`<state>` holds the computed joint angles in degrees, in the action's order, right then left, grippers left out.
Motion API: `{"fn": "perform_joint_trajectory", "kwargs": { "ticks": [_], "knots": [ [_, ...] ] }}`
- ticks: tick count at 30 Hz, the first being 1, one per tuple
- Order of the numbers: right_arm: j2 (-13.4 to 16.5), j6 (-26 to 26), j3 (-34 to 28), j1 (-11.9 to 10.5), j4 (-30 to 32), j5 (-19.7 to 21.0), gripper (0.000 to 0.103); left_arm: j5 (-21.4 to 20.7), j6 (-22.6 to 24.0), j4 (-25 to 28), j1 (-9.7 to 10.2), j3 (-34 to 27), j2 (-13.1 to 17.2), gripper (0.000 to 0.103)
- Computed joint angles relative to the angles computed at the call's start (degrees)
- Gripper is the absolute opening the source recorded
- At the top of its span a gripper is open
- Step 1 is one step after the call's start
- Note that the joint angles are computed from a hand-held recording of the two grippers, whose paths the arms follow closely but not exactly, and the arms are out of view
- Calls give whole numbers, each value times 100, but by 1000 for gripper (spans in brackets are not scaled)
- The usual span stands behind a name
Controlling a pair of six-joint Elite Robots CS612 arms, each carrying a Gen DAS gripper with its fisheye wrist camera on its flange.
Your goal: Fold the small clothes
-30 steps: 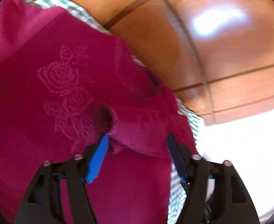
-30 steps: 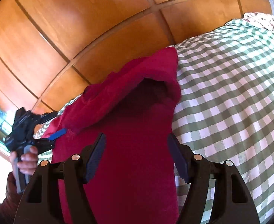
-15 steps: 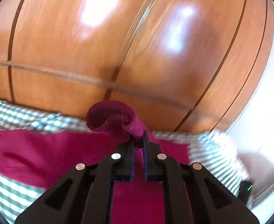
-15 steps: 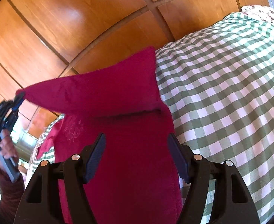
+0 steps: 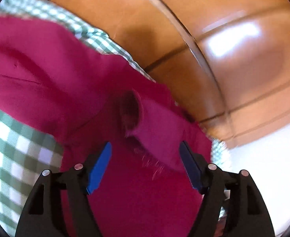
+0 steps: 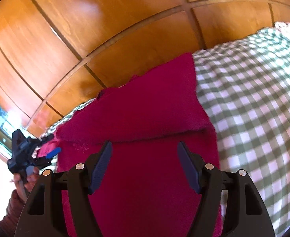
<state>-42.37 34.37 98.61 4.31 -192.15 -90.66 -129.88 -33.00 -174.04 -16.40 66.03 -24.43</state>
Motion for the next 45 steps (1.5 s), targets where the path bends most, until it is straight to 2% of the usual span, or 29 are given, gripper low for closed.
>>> {"fn": "perform_joint_trajectory", "kwargs": {
  "ticks": [2,4,5,6,7,9,12,14,16,17,18,19,20,21,22,24,26,29,32,34,35,36,37,38,39,41,43,44,45],
  "knots": [
    [74,-157,-171,46,165,-91,67,-572,-375,138,48,-380,208,70],
    [145,-229,-312,95,335,-195,67,-545,-583,231,1,-547,265,64],
    [175,-251,-358,107,390,-207,67,-376,-452,333,-36,-555,231,46],
    [205,-279,-413,122,469,-231,67,-176,-182,590,-76,-681,254,17],
    [228,-304,-460,137,524,-269,67,58,155,727,-124,-697,211,6],
    [255,-332,-507,159,513,-346,67,398,510,282,-196,-474,43,6],
    [286,-311,-487,156,305,-379,67,326,886,-741,-211,-49,-192,6],
    [318,-222,-490,128,387,-307,67,443,1575,-1057,-262,410,-442,7],
    [349,-207,-482,117,469,-254,67,912,2362,-641,-341,643,-579,7],
    [376,-210,-501,114,590,-223,67,1405,2755,-141,-419,742,-640,8],
    [387,-215,-504,120,651,-221,67,1722,2908,230,-460,746,-646,8],
    [404,-223,-500,132,629,-254,67,1830,3013,609,-465,739,-611,8],
    [401,-224,-488,139,600,-268,67,1757,3049,764,-453,725,-579,11],
    [390,-216,-482,138,603,-255,67,1521,3088,887,-405,750,-561,21],
    [383,-209,-470,131,596,-235,67,1087,3088,937,-328,761,-529,30],
    [383,-195,-453,113,588,-193,67,442,2646,686,-211,688,-429,68],
    [386,-199,-442,109,565,-192,67,103,2044,411,-126,567,-335,77],
    [423,-193,-462,128,523,-227,69,-384,941,270,-5,-40,10,86],
    [448,-193,-468,140,462,-273,69,-468,481,634,39,-546,233,85],
    [461,-168,-465,132,405,-238,69,-670,295,997,68,-963,432,80],
    [467,-151,-453,128,366,-215,70,-684,253,1080,68,-1059,475,66],
    [476,-133,-442,118,311,-177,71,-708,385,1260,53,-1172,504,45],
    [478,-120,-437,113,290,-168,71,-667,539,1444,34,-1230,498,33],
    [478,-116,-433,112,279,-164,71,-575,733,1613,-1,-1239,463,14],
    [473,-116,-433,114,289,-171,71,-448,899,1641,-39,-1236,434,3],
    [431,-133,-425,130,400,-210,71,49,1184,1208,-144,-1010,296,2],
    [346,-219,-364,136,360,-103,71,250,1339,335,-172,-662,118,2],
    [313,-266,-326,142,254,-97,71,464,1589,-81,-192,-440,-5,1],
    [266,-358,-287,164,109,-170,71,883,2079,-594,-262,-95,-200,2]
  ]
}}
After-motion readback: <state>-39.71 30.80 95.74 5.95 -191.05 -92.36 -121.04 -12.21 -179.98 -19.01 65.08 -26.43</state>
